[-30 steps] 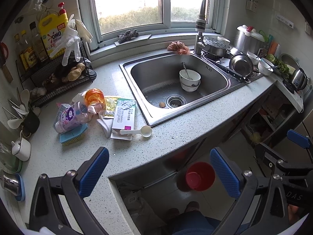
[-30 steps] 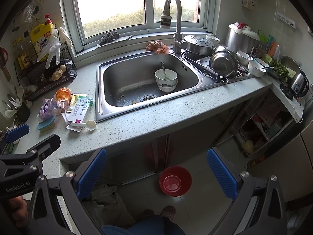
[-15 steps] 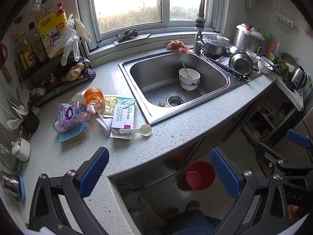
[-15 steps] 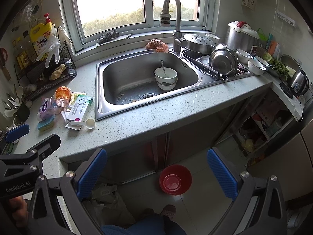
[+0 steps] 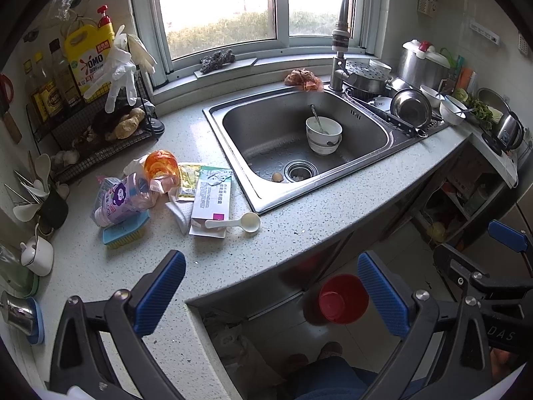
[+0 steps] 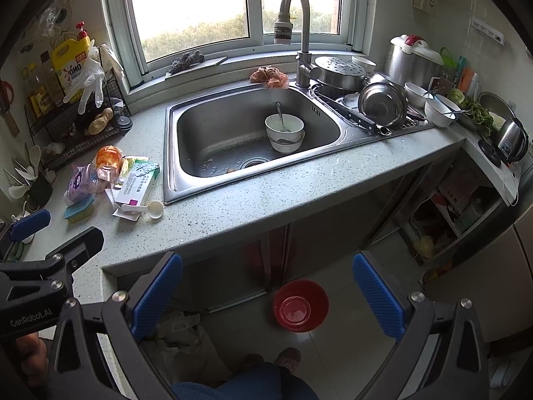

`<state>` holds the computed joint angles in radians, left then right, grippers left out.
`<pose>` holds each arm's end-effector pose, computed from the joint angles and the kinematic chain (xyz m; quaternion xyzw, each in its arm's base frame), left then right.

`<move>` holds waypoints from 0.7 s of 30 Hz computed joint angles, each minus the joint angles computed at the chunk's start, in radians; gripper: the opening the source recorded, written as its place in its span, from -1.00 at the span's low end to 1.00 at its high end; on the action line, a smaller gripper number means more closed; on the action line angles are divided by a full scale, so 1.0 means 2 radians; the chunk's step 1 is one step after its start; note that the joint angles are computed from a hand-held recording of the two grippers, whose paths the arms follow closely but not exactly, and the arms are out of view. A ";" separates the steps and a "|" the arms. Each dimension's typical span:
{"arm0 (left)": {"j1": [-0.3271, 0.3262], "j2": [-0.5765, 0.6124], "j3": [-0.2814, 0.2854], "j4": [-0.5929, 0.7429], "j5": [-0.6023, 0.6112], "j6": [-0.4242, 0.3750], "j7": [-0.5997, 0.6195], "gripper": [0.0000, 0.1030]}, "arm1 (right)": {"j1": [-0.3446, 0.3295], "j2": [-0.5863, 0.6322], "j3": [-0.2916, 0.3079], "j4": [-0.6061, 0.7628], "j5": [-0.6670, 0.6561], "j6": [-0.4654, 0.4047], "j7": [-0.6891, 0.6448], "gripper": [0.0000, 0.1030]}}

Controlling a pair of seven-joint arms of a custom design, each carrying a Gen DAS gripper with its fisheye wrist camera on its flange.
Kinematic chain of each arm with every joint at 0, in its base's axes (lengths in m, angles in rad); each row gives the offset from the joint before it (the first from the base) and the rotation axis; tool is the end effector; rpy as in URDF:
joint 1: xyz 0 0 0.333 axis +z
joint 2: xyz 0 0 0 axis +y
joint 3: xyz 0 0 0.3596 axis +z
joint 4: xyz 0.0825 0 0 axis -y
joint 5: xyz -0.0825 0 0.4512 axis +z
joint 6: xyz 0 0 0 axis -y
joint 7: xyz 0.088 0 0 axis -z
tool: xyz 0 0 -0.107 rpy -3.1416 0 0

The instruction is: Collect trash

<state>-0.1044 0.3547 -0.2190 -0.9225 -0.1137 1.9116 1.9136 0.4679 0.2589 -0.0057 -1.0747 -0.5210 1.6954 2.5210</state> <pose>0.7141 -0.1985 0.8225 -0.4301 0.8410 -0.2854 0.1619 0.6547 0.2741 0.7891 -0.4775 0.8218 -0.2708 0.1529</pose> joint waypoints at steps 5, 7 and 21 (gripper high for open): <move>-0.001 0.003 0.000 0.005 0.001 -0.002 -0.002 1.00 | 0.000 0.001 -0.001 0.001 -0.001 0.003 -0.001 1.00; -0.001 0.004 0.000 0.007 0.002 -0.004 -0.003 1.00 | 0.000 0.000 0.000 0.000 0.000 0.003 -0.002 1.00; -0.001 0.010 0.002 0.021 0.005 -0.002 -0.013 1.00 | -0.004 0.008 -0.001 0.013 0.005 0.012 -0.023 1.00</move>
